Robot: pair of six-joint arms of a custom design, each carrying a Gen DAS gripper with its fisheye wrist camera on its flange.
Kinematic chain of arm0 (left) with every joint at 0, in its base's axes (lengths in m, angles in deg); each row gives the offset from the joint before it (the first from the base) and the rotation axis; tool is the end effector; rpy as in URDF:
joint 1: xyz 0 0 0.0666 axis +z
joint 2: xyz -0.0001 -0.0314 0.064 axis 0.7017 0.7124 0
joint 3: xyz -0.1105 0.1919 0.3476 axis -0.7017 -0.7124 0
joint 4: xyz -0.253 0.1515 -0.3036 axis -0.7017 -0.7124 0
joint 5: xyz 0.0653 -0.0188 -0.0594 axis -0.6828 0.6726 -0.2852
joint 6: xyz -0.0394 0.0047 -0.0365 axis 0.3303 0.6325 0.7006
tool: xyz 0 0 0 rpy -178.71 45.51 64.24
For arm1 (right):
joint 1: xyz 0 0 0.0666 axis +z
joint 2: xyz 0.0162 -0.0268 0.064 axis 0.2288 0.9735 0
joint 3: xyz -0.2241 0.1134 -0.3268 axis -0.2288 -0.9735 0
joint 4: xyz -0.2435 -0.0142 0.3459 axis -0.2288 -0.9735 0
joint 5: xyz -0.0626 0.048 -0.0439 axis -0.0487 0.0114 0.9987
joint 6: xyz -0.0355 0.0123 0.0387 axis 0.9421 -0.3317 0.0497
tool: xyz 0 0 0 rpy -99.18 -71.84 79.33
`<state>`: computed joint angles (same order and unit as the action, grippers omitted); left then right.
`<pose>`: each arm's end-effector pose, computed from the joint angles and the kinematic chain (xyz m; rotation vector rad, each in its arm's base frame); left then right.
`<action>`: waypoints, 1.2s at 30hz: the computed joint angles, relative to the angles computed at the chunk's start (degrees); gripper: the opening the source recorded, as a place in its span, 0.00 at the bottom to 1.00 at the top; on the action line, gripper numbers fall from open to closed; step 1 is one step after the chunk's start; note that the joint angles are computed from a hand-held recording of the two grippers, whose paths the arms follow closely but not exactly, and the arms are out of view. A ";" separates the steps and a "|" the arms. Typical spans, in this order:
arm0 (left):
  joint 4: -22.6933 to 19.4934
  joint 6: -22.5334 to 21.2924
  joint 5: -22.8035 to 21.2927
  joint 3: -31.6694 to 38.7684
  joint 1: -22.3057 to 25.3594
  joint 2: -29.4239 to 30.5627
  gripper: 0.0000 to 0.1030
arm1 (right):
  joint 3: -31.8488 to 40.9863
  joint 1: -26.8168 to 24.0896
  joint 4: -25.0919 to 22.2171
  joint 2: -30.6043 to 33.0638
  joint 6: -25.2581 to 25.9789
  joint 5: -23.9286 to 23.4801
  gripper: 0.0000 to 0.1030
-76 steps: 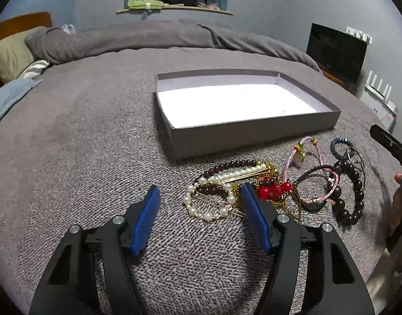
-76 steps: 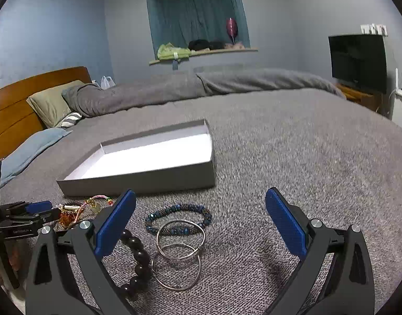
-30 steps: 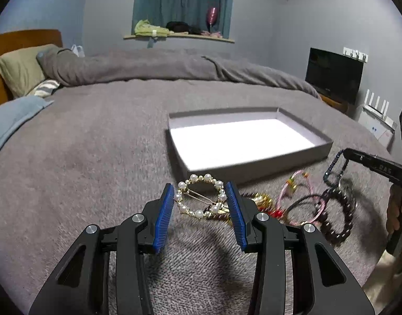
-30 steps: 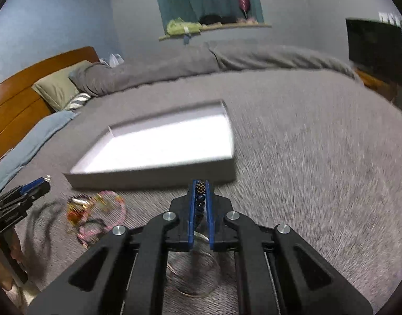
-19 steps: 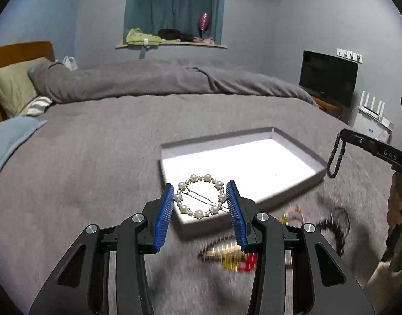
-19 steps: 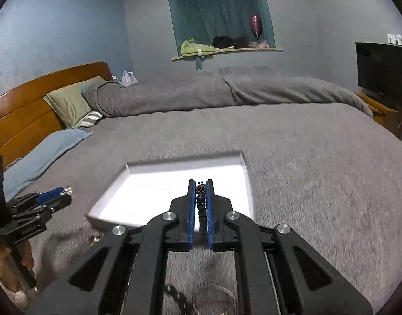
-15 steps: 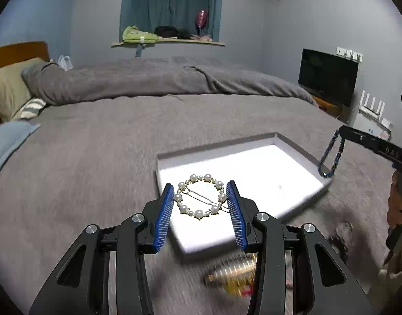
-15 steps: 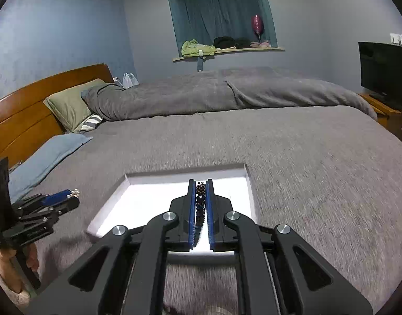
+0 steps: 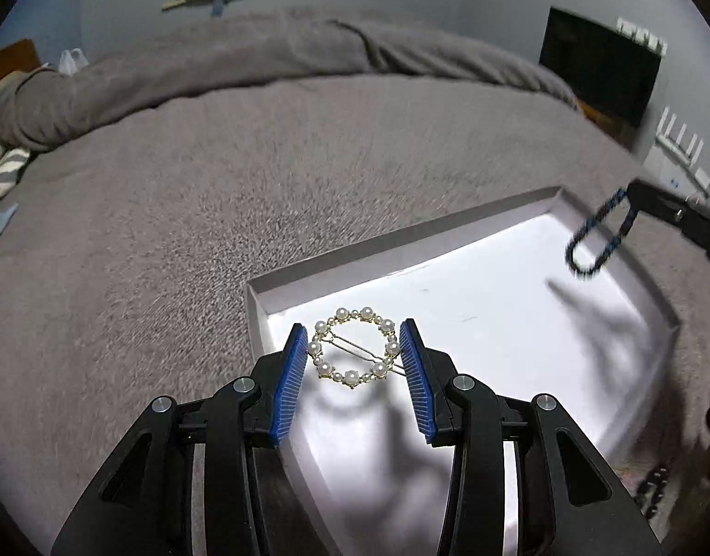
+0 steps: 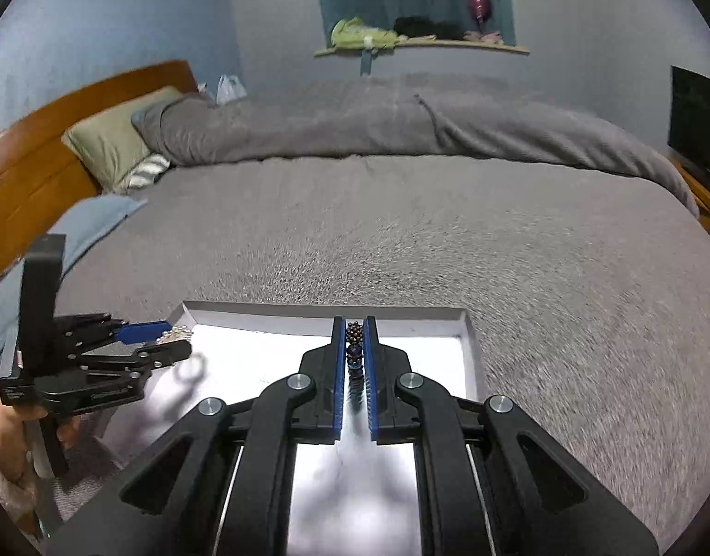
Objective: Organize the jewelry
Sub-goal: 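Carry both items over the tray and open both tools to release them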
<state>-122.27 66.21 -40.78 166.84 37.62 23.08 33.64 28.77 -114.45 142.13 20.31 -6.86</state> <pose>0.4365 -0.0550 0.5231 0.1444 2.4752 -0.1081 0.4789 0.1411 0.5803 -0.4674 2.2288 0.3821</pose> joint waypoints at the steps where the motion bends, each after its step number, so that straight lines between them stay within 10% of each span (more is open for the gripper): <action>1: -0.73 -0.21 0.37 0.58 0.35 0.88 0.42 | 0.96 0.20 -0.75 0.98 0.14 0.01 0.07; 25: -2.62 -0.99 -5.50 2.84 -1.52 4.44 0.47 | 6.17 -0.26 -8.83 8.38 -0.22 8.92 0.09; 36: 1.17 0.95 -5.13 0.38 -2.44 -1.40 0.75 | 2.63 -1.57 -6.48 2.83 -0.80 7.25 0.53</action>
<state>-121.10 67.16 -45.91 167.22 35.18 21.68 36.27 27.19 -120.94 144.96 19.50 0.39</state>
